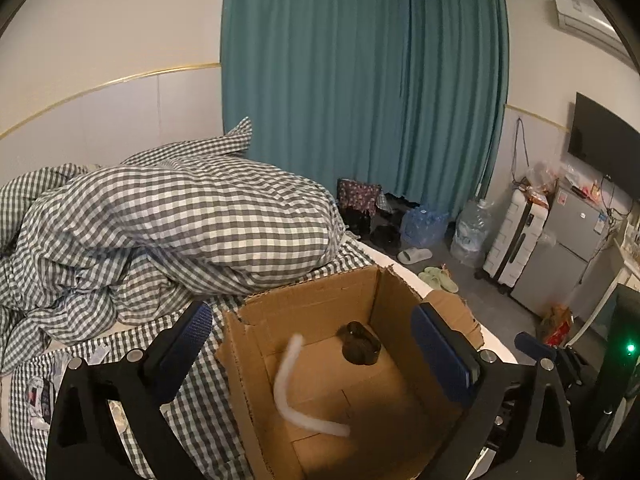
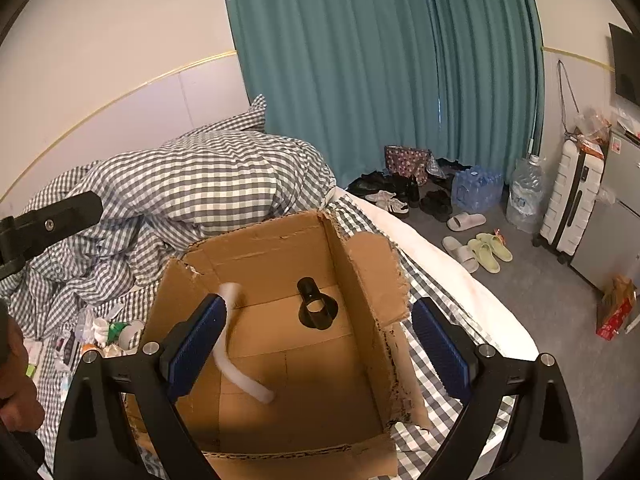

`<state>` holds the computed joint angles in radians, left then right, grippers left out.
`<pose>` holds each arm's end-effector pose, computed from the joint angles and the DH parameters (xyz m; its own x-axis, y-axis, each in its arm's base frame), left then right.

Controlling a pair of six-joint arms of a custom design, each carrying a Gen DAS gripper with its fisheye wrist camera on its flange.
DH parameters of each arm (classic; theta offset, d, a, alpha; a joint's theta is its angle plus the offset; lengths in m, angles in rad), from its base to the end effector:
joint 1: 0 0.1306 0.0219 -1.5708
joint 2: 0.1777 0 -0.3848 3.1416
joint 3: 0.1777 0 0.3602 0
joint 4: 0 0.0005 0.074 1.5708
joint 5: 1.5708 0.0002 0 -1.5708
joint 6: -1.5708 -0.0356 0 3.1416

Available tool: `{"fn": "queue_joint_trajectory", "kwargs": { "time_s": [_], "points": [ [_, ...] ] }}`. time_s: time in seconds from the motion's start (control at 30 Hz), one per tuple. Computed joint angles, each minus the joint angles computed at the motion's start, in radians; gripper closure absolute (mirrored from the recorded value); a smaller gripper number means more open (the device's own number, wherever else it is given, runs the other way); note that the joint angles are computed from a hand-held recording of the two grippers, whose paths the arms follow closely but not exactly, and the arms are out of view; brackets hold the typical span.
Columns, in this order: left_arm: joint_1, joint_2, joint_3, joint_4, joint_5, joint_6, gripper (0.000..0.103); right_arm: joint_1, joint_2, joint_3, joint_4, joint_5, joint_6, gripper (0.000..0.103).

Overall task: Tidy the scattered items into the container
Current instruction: 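Withdraw both grippers from the box back over the bed items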

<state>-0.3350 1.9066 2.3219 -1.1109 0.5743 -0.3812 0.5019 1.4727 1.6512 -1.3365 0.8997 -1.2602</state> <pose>0.5791 -0.2226 0.5444 -0.3126 0.4395 -0.8421 0.8470 0.5303 -0.0376 0.4041 0.1894 0.4900 -0.2680 0.5283 -0.8056 0.7574 0.6324 0.1627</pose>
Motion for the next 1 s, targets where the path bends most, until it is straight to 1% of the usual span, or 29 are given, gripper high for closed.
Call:
{"fn": "queue_joint_trajectory", "kwargs": {
  "time_s": [0.1,0.2,0.27,0.4,0.57,0.77,0.87,0.9,0.97,1.0],
  "points": [
    [0.019,0.009,0.019,-0.009,0.002,0.011,0.0,0.006,0.017,0.026,-0.001,0.004,0.01,0.008],
    [0.045,0.025,0.05,-0.02,0.006,0.021,0.0,0.014,0.034,0.054,0.002,0.011,0.021,0.004],
    [0.065,0.036,0.074,-0.027,0.008,0.031,0.0,0.022,0.05,0.08,0.007,0.02,0.039,0.004],
    [0.107,0.053,0.118,-0.037,0.017,0.046,0.0,0.037,0.106,0.171,-0.007,0.033,0.076,0.0],
    [0.169,0.07,0.163,-0.044,0.03,0.058,0.0,0.06,0.169,0.273,-0.027,0.043,0.111,0.0],
    [0.252,0.106,0.234,-0.049,0.037,0.072,0.0,0.089,0.274,0.442,-0.045,0.049,0.179,0.0],
    [0.296,0.138,0.292,-0.066,0.032,0.081,0.0,0.103,0.335,0.537,-0.043,0.045,0.225,0.0],
    [0.31,0.153,0.317,-0.076,0.032,0.084,0.0,0.107,0.366,0.588,-0.042,0.039,0.247,0.0],
    [0.341,0.204,0.413,-0.117,0.033,0.093,0.0,0.112,0.41,0.657,-0.046,0.031,0.278,0.0],
    [0.356,0.244,0.489,-0.15,0.03,0.1,0.0,0.118,0.449,0.721,-0.051,0.026,0.31,0.0]
  ]
}}
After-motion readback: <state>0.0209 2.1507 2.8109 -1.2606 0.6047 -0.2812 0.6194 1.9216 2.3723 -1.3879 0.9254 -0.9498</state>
